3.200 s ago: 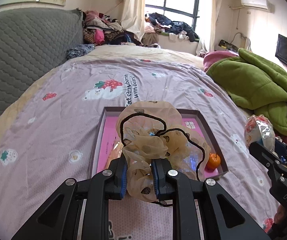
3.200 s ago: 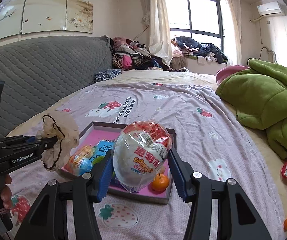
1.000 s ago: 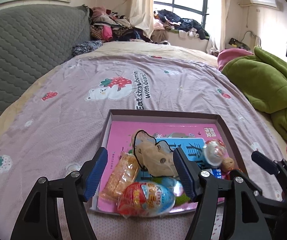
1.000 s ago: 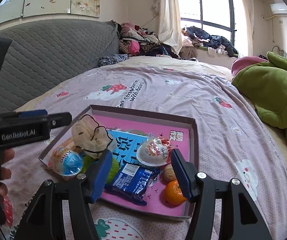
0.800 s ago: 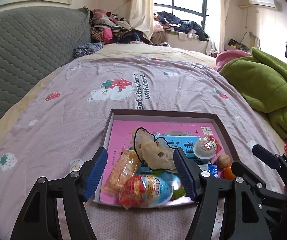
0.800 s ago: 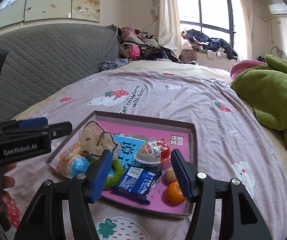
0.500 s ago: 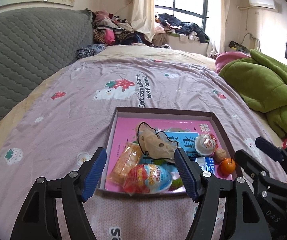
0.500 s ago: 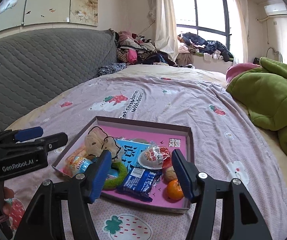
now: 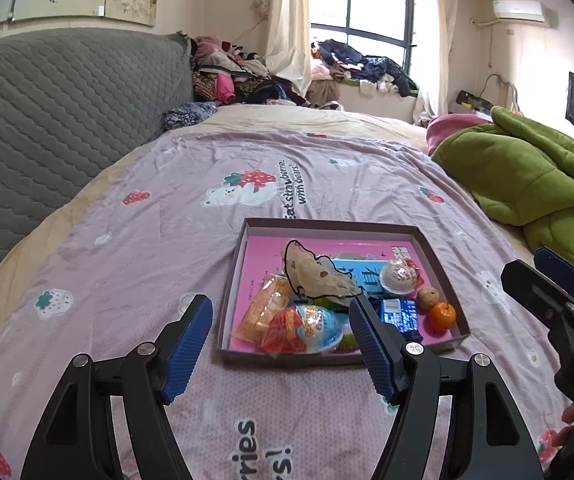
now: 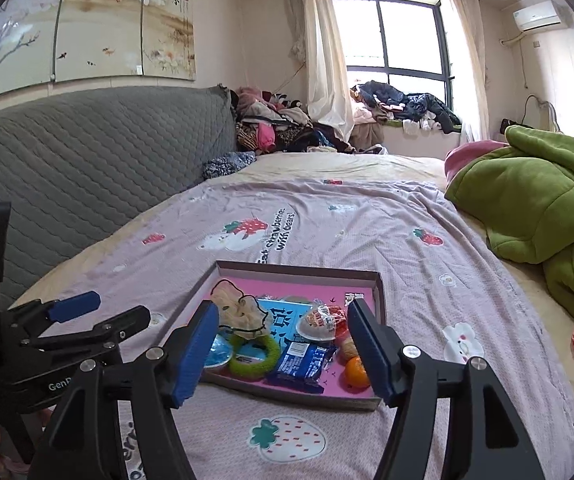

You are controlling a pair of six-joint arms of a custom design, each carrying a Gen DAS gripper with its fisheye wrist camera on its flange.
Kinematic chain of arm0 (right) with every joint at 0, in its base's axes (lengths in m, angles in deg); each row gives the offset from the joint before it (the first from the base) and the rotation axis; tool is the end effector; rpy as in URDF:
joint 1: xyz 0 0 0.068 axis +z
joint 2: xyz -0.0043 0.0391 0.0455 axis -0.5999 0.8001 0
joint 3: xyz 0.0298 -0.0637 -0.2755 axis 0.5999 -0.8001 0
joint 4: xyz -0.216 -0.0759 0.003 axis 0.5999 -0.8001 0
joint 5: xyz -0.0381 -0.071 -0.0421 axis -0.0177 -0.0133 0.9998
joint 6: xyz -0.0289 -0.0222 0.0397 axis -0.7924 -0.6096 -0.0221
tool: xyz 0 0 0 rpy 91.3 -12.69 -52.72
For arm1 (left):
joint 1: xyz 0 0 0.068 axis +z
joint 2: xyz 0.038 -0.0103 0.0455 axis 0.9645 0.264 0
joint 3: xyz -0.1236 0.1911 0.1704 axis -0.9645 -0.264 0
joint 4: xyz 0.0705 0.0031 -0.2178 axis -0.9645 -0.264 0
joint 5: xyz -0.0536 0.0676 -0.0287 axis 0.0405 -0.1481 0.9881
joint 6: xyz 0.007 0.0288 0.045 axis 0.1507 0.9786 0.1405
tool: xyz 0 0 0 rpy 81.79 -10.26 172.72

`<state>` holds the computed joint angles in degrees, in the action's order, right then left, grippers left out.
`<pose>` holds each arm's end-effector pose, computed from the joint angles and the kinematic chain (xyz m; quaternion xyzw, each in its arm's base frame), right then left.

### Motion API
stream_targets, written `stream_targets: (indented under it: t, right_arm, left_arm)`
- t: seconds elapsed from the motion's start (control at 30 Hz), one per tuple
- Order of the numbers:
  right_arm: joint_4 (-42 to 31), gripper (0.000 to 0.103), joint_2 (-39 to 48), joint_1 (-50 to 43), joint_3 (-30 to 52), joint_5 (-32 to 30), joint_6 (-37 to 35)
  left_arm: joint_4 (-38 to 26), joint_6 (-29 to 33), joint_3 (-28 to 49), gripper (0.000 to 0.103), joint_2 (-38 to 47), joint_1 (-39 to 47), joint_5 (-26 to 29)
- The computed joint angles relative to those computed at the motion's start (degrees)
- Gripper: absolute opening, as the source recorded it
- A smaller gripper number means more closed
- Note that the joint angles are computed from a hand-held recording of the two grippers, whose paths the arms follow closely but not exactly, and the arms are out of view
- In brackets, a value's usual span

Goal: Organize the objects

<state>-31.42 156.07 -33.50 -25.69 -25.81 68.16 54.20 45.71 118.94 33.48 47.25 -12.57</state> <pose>0.2284 0.0285 0.3053 -0.1979 0.8367 0.1658 0.4829 0.2037 -0.0819 0.2960 -0.1866 0.8774 0.0689 0.4366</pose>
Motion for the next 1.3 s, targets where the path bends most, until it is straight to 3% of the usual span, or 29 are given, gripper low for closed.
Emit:
stream_targets:
  t: [0.77,1.3]
  right_arm:
    - [-12.7,0.068,-15.2,-11.0,-9.5,-6.7,-7.1]
    - [-6.2,0.068,-16.8,-8.1,-21.8,-2.8,-8.3]
  left_arm:
    - [-13.6,-20.9,-6.4,0.073,-6.2,-18.4,-7.3]
    - [-12.3,-28.6,-14.9,0.073,-5.3,-22.9,-6.8]
